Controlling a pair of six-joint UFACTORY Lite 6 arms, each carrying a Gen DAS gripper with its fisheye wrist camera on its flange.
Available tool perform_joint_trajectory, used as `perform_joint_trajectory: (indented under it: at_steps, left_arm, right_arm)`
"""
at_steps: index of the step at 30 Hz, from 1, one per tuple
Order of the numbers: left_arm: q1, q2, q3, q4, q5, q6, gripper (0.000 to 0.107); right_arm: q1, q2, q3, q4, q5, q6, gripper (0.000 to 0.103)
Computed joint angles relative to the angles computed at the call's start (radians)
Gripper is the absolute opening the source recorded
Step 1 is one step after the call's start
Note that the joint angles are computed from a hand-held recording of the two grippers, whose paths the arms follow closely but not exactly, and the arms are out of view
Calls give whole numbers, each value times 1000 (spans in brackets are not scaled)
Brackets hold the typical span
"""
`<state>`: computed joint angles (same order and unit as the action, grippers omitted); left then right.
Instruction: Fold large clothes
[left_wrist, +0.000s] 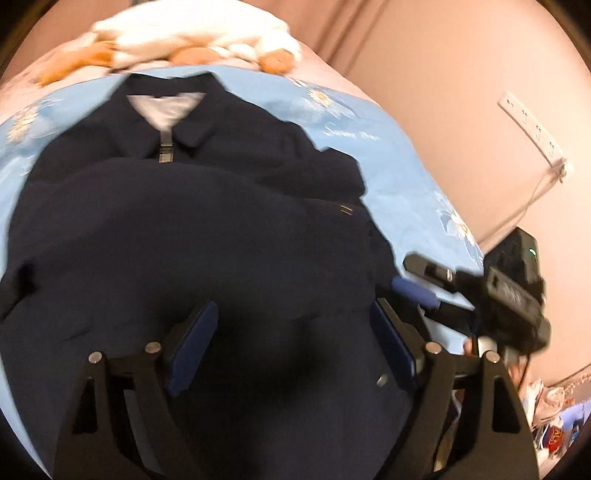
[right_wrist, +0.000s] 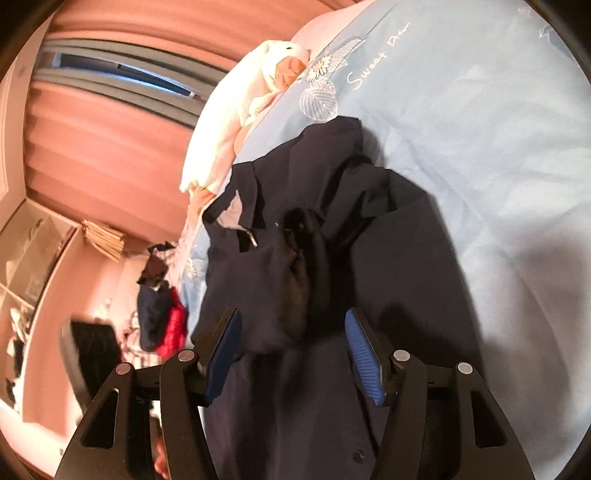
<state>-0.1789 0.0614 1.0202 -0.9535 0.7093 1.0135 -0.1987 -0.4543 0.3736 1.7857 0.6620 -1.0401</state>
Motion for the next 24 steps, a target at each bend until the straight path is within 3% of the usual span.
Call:
perform_joint_trajectory:
  at_steps: [3, 7, 10, 12, 13, 16, 21, 24]
  left_arm:
    - [232, -3, -12, -57, 133, 88, 84]
    - [567, 209, 143, -120, 285, 77, 84]
    - [669, 375, 277, -167, 347, 41, 84]
    - [682, 481, 370, -202, 408, -9, 84]
    - [673, 538, 416, -229, 427, -30, 84]
    - [617, 662, 545, -243, 449, -95, 84]
    - [522, 819, 707, -294, 340, -209, 84]
    - [554, 855, 738, -386, 255, -219, 76]
  right_arm:
    - [44, 90, 59, 31, -43, -13, 59]
    - [109, 215, 154, 28, -97, -20, 59]
    - [149, 294, 222, 44, -137, -46, 59]
    - [166, 342, 273, 9, -162, -13, 40]
    - [181, 362, 302, -28, -186, 16, 20]
    - [225, 356, 349, -91, -262, 74, 7]
    - [235, 286, 412, -124, -279, 82, 6]
    - [232, 213, 429, -201, -305, 92, 5]
